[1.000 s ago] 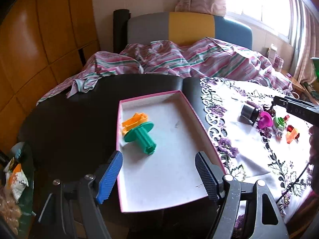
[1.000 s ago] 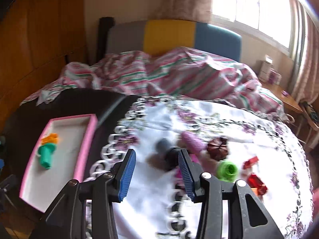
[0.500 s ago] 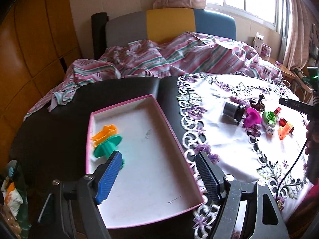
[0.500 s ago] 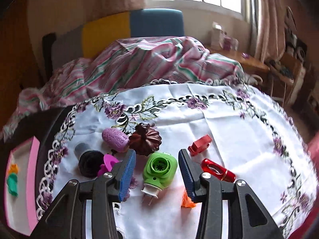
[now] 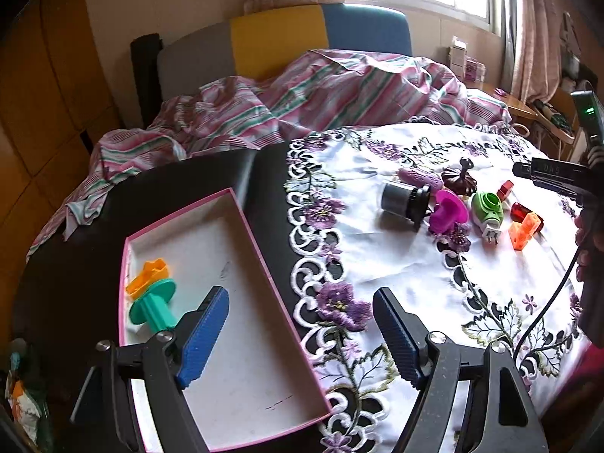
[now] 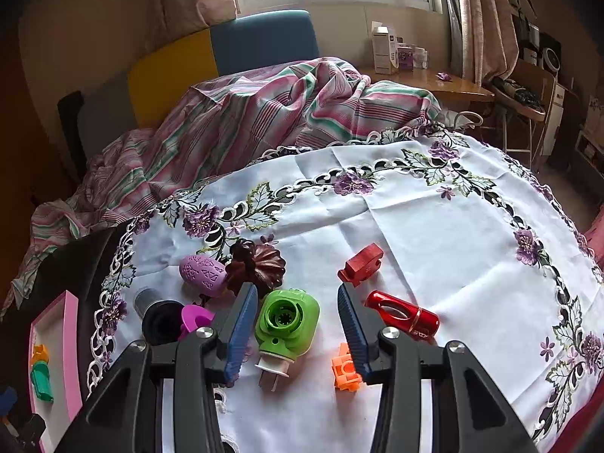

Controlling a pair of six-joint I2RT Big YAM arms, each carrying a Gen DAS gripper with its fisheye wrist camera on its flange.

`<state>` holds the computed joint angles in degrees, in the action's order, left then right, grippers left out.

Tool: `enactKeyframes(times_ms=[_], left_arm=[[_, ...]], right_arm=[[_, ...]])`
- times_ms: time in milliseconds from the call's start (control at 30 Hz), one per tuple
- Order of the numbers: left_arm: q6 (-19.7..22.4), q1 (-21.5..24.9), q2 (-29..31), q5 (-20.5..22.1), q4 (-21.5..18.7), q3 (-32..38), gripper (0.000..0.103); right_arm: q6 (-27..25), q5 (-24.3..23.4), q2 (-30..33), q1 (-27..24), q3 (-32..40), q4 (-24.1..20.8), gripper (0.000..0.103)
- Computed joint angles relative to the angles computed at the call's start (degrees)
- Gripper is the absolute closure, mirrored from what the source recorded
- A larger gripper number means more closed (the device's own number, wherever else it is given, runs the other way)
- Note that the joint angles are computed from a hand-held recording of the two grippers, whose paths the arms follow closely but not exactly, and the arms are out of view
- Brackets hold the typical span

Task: Organize rigid objects
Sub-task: 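Grasp the black-capped grey cylinder with the left gripper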

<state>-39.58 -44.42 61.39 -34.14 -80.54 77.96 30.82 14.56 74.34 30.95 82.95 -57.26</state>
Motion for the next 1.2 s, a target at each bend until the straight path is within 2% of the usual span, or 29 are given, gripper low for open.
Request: enactKeyframes(times_ms=[267, 433, 500, 600, 733, 800, 967, 1067, 1133, 1200], left_arm=[[3.9, 1.2, 3.3, 2.1, 3.3, 1.9, 0.024], [6.4, 3.4, 6.0, 6.2, 6.1, 3.2, 0.023], [6.9, 4.8, 7.4, 9.3, 7.3, 3.8, 0.019], [7.9, 6.9, 9.8, 14.3, 9.0, 5.3, 0.019], [10.4, 8.6, 13.6, 17.8, 10.9, 7.4, 0.018], [11.4, 9.4, 15.5, 19.6, 12.0, 8.5, 0.014], [11.5, 11.4, 20.1, 20.0, 12.0, 11.7, 0.012], [15.1, 12.9, 21.5, 25.5, 13.4, 12.4, 0.012], [16.5, 12.7, 22.9, 23.7, 13.4, 13.2, 0.012], [18.0, 13.3, 23.9, 25.1, 14.2, 13.5, 0.012]], right_arm=[[3.0, -2.3, -0.7, -1.7, -0.8, 0.3, 0.058], [3.2, -2.5, -0.7, -1.8, -0.7, 0.4, 0.058], [3.4, -2.7, -0.6, -2.0, -0.7, 0.3, 0.058], [3.8, -3.3, -0.8, -2.2, -0.8, 0.4, 0.058], [4.4, -3.9, -0.9, -2.6, -1.0, 0.5, 0.058], [4.6, -4.5, -0.8, -2.8, -1.0, 0.5, 0.058], [4.6, -5.8, -0.6, -3.0, -1.0, 0.5, 0.058], [4.6, -6.4, -0.5, -3.1, -0.9, 0.5, 0.058], [4.7, -6.7, -0.5, -3.1, -1.0, 0.5, 0.058], [4.6, -6.6, -0.6, -3.1, -1.0, 0.6, 0.058]])
